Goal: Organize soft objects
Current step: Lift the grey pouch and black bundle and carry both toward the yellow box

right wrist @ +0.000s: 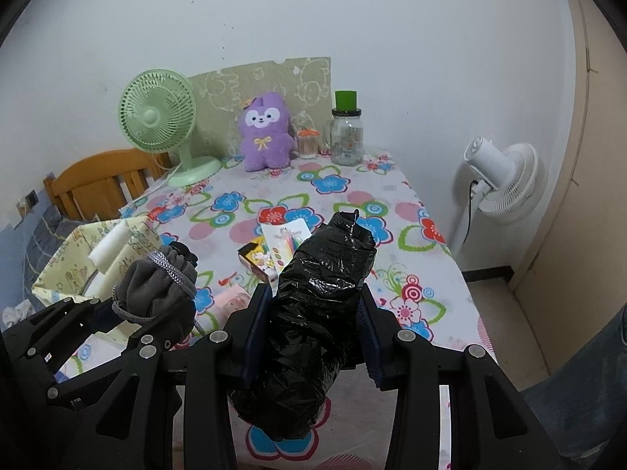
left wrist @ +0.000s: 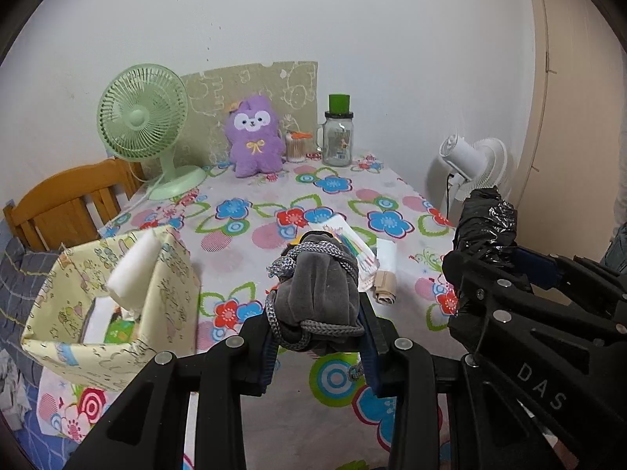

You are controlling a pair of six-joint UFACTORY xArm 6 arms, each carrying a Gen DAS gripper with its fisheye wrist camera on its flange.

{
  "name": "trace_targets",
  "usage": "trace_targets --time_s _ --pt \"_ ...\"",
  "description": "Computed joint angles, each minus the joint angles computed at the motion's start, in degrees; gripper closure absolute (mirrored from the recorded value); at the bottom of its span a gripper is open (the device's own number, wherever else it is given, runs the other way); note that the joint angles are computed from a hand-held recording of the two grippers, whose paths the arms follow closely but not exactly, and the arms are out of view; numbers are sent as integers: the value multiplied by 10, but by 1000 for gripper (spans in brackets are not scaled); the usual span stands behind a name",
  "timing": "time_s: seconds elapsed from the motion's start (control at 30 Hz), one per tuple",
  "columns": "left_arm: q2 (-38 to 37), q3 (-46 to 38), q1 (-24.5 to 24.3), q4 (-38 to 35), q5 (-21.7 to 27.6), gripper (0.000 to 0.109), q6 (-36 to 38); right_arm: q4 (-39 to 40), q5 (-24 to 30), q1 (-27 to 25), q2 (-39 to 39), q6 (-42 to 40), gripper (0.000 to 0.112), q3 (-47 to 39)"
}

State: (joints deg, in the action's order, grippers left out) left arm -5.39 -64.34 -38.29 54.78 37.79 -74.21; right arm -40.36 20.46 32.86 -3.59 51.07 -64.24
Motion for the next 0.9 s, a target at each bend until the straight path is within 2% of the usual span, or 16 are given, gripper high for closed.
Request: trace_targets --time_s 0.4,0.9 --pt "-39 20 14 0 5 73 17 -16 23 26 5 8 67 -34" --pt "-78 56 58 -15 -15 73 54 -2 39 62 72 -4 67 -118"
